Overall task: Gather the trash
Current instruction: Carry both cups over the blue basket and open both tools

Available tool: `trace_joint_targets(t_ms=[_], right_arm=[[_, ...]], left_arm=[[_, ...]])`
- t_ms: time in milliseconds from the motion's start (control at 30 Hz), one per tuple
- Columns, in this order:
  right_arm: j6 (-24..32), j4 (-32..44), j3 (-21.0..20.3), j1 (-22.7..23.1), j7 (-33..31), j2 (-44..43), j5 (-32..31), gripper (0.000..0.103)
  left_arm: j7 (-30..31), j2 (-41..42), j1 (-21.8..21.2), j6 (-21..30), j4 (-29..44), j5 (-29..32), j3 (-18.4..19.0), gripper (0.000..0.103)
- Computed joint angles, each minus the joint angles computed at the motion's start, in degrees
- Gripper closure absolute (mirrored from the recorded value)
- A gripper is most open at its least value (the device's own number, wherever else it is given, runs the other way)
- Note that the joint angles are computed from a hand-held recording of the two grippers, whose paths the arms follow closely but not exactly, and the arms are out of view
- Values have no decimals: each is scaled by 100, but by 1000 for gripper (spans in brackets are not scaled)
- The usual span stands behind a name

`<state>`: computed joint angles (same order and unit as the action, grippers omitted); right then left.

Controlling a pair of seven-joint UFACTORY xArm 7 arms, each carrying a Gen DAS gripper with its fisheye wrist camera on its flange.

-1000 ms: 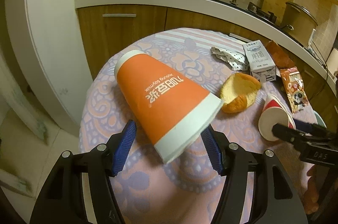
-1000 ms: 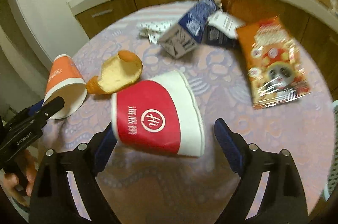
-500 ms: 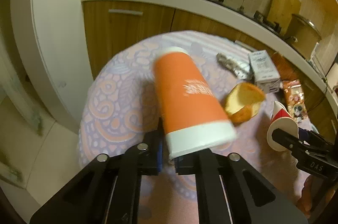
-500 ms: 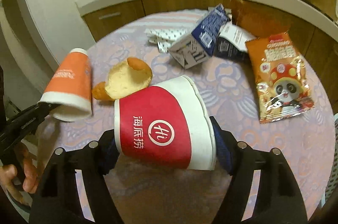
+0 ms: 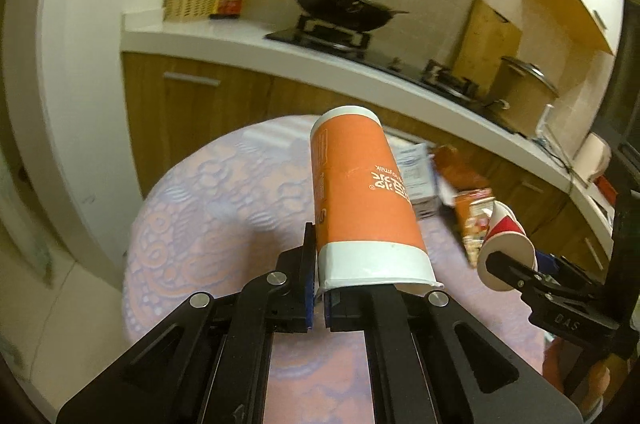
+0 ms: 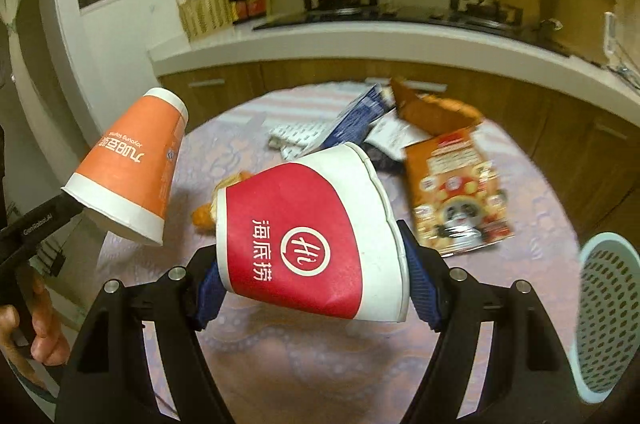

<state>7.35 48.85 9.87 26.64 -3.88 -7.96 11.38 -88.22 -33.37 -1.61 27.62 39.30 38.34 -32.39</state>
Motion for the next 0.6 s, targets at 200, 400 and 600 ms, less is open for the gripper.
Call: trace_joint_targets(t_ms=[200, 400, 600], right_arm=[[-18, -305, -155, -263, 190, -451, -183, 32], [-25, -522, -355, -628, 368, -787, -346, 32], [-41, -706, -720, -953, 279, -1136, -373, 32]], left_arm=[[-73, 682, 140, 14, 725, 476, -336, 102], [-354, 1722, 59, 222, 1688, 1358, -617, 102], [-401, 2973, -290, 513, 2818, 2166, -719, 102]])
